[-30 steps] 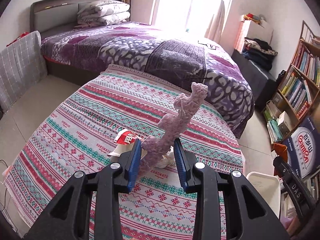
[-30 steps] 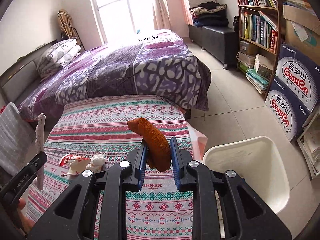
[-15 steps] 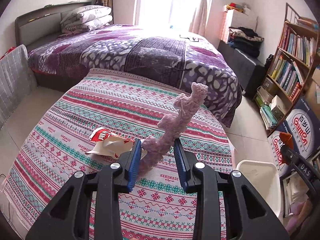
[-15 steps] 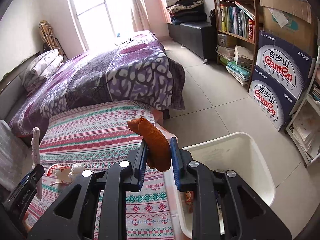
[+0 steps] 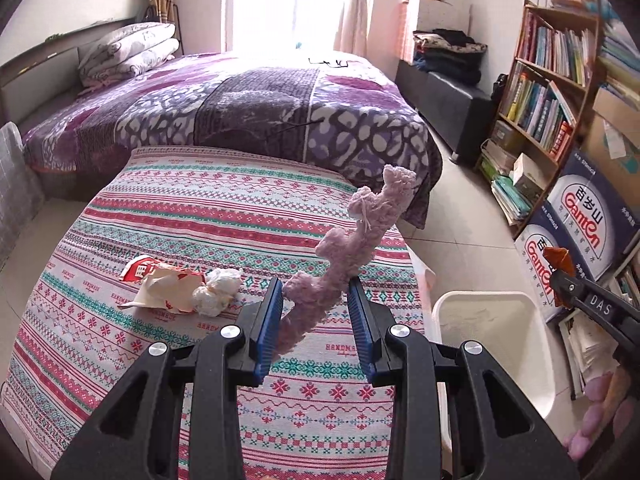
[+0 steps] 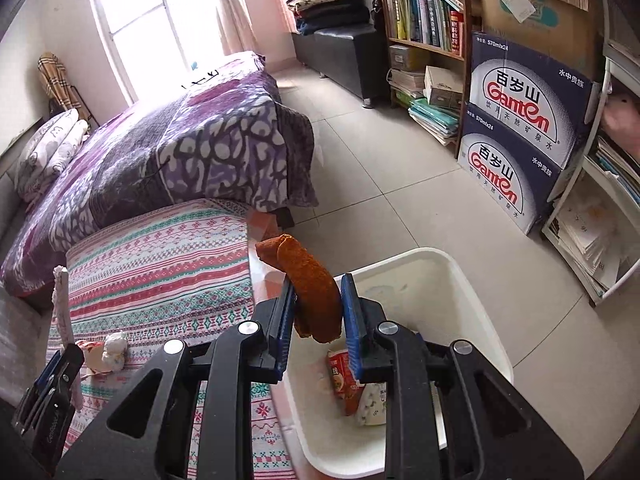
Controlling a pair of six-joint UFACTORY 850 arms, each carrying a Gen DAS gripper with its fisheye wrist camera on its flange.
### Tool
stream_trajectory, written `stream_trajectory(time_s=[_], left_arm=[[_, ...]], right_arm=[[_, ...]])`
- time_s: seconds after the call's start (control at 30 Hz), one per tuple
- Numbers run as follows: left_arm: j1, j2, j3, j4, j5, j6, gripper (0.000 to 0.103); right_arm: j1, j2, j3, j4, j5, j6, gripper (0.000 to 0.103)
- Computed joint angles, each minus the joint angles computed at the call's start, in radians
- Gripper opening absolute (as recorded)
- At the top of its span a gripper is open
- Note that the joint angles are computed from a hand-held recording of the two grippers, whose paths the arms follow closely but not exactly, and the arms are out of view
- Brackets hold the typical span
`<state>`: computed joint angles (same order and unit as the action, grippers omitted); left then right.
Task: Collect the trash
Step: 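Carry both items over the white bin while the right tool opens to drop the peel, then lower the pink strip into the white bin and open the left tool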
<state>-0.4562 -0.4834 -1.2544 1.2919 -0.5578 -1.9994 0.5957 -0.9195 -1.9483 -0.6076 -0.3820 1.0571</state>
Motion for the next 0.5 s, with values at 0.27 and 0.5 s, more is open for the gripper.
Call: stream_trajectory(time_s=[0.27, 0.5], left_arm=[[-0.02, -0.064, -0.083, -0.045, 0.036, 0.09, 0.034], [-0.04, -0.117, -0.154, -0.081, 0.055, 0.155, 0.034]], right_arm=[[-0.015, 0.028, 0.043, -0.216, -0.065, 0.254, 0.071], [-0.055, 0.053, 0.077, -0.211, -0.075, 0.323, 0.08]])
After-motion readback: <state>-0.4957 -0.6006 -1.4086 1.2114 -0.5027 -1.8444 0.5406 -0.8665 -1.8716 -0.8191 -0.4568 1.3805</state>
